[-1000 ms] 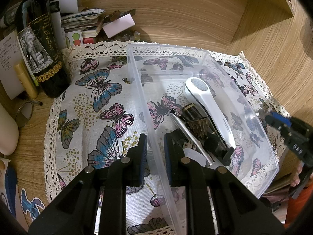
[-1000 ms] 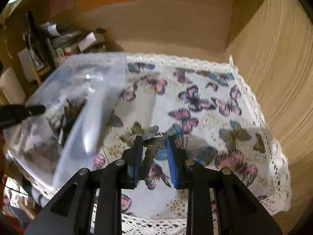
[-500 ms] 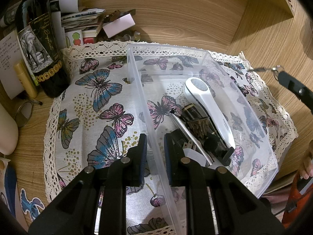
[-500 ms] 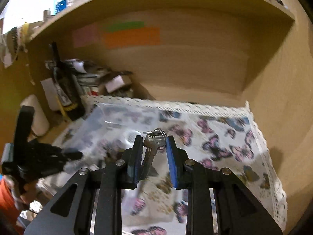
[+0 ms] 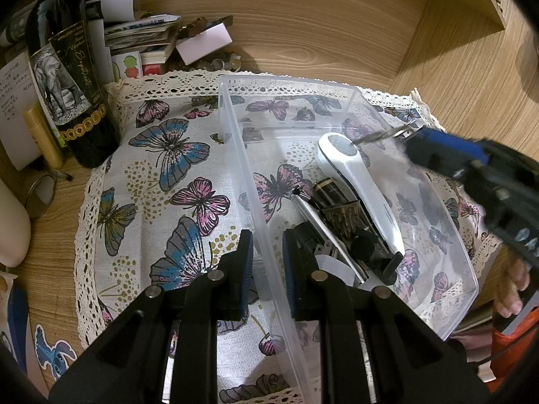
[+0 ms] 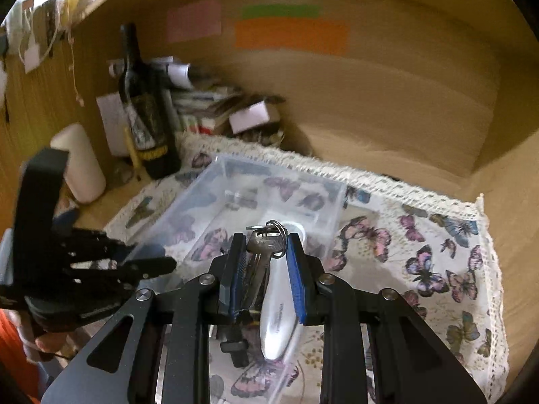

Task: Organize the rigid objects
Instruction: 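Carry the keys into the box and open the right tool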

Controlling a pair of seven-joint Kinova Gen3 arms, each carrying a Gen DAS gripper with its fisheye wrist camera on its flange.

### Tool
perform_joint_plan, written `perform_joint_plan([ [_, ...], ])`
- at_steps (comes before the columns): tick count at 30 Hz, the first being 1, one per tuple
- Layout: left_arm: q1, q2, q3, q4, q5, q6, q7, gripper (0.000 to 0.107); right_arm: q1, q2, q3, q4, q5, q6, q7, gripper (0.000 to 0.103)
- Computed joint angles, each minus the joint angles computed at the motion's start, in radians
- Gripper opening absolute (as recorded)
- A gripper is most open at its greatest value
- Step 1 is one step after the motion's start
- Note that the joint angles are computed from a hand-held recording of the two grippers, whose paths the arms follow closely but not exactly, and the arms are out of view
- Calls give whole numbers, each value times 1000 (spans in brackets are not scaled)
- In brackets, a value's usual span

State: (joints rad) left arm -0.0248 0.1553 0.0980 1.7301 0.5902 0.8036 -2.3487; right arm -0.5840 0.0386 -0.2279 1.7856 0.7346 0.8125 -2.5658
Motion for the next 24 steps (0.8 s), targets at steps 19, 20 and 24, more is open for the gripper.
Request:
perform_joint_plan([
  [19,0,1,1,3,2,-5,-5,19,6,23,39,-36,-141,25,103,38],
  [20,-1,0,1,3,4,-3,-7,19,2,14,33,-28,-122,27,81,39],
  [24,-2,-43,-3,41,22,-44,-30,19,-11,-21,0,1,-48,41,-3,52],
])
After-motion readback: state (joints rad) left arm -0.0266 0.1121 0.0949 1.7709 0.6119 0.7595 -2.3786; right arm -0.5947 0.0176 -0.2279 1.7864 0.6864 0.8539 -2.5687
